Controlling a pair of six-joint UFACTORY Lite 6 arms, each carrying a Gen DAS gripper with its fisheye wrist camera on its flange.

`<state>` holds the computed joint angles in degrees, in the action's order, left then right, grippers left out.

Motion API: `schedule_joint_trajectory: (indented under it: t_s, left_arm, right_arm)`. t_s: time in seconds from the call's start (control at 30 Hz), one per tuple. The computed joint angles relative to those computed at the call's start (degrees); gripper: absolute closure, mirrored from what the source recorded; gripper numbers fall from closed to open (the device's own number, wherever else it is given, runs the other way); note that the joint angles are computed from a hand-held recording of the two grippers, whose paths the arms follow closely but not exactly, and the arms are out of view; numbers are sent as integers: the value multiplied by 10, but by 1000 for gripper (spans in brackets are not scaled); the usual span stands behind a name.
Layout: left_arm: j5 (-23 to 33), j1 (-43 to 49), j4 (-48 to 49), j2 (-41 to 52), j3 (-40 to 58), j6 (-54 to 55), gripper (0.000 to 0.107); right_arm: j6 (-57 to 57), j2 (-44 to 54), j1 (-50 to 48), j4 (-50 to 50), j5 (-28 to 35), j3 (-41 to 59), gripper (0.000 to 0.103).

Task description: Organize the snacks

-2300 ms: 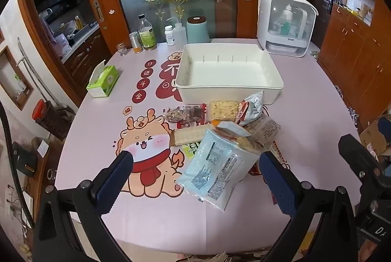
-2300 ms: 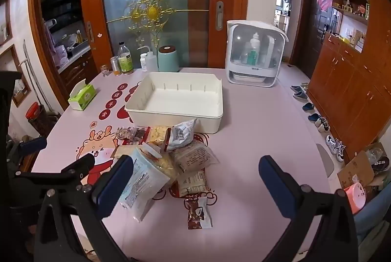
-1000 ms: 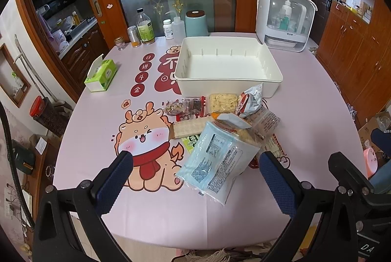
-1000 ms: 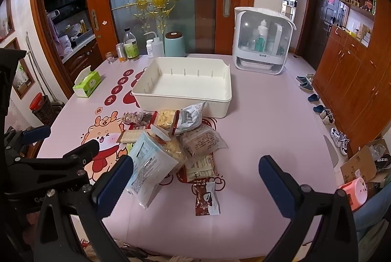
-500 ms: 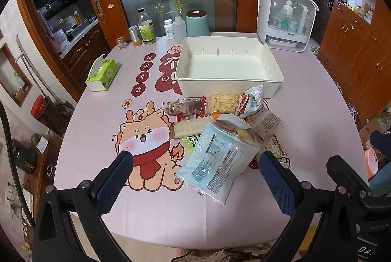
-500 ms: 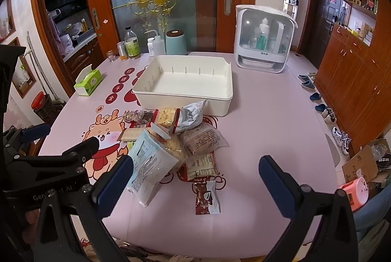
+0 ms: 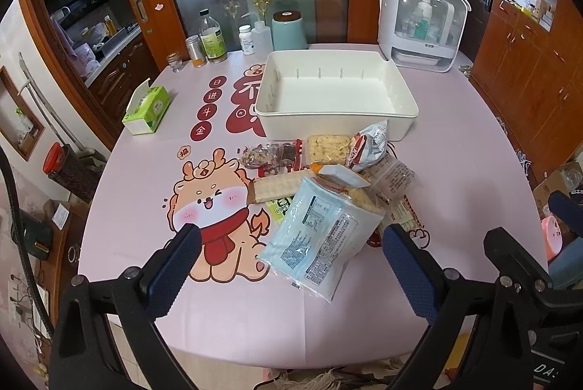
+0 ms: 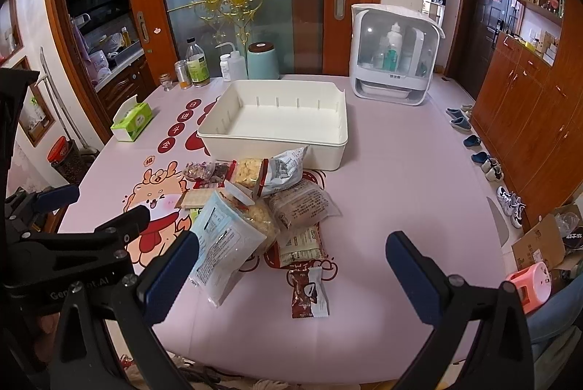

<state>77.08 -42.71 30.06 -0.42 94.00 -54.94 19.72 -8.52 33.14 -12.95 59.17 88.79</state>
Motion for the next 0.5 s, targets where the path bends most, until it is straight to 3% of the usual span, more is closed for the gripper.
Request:
schedule_joint_trajectory:
  t_s: [0.5]
  left_arm:
    - [-4,3,3,14,7,9,8]
  right_arm:
    - [10,-14,11,-9,-9,-20,0]
